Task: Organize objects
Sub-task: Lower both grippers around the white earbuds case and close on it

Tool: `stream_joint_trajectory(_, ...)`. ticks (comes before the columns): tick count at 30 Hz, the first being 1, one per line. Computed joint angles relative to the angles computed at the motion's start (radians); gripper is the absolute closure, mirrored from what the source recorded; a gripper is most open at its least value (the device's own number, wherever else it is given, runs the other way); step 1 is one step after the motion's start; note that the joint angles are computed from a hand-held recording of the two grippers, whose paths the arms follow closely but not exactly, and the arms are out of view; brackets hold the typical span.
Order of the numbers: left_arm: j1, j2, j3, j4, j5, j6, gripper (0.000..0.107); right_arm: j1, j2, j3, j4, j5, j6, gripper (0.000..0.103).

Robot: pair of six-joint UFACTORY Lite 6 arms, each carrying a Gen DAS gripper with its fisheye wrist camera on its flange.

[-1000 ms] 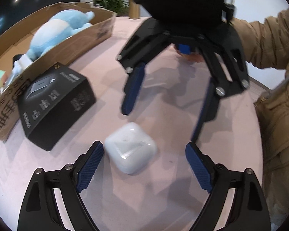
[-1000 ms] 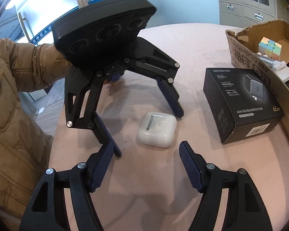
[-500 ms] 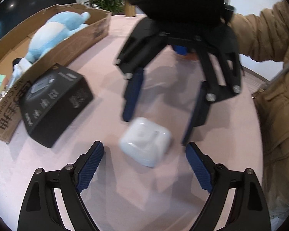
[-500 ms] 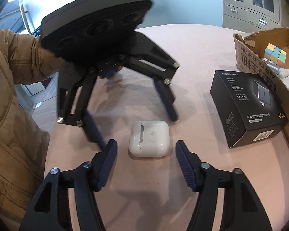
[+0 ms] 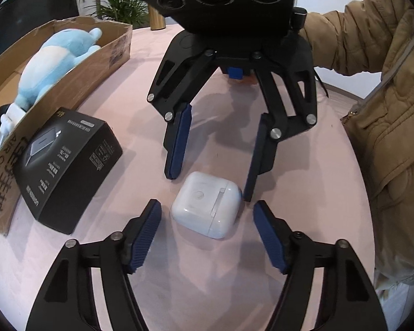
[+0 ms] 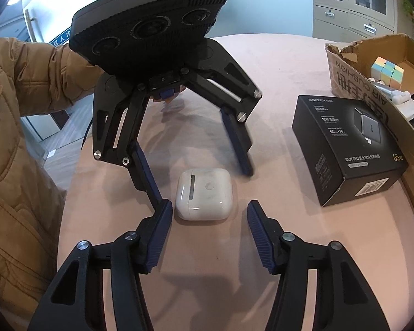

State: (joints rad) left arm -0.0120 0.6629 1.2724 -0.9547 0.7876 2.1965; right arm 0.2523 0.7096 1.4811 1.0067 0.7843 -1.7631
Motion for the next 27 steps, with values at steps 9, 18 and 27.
stream_joint_trajectory(9, 0.009, 0.013, 0.004, -0.013, 0.015, 0.041, 0.055, 0.02, -0.03, -0.023, -0.011, -0.028, 0.002, 0.061)
stream_joint_trajectory(18, 0.015, 0.02, 0.036, 0.029, 0.024, 0.031, 0.064, 0.041, 0.006, 0.02, -0.04, -0.029, 0.008, 0.062)
stream_joint_trajectory(27, 0.02, 0.016, 0.032, 0.026, 0.024, 0.051, 0.065, 0.055, 0.028, 0.048, -0.042, -0.032, 0.021, 0.062)
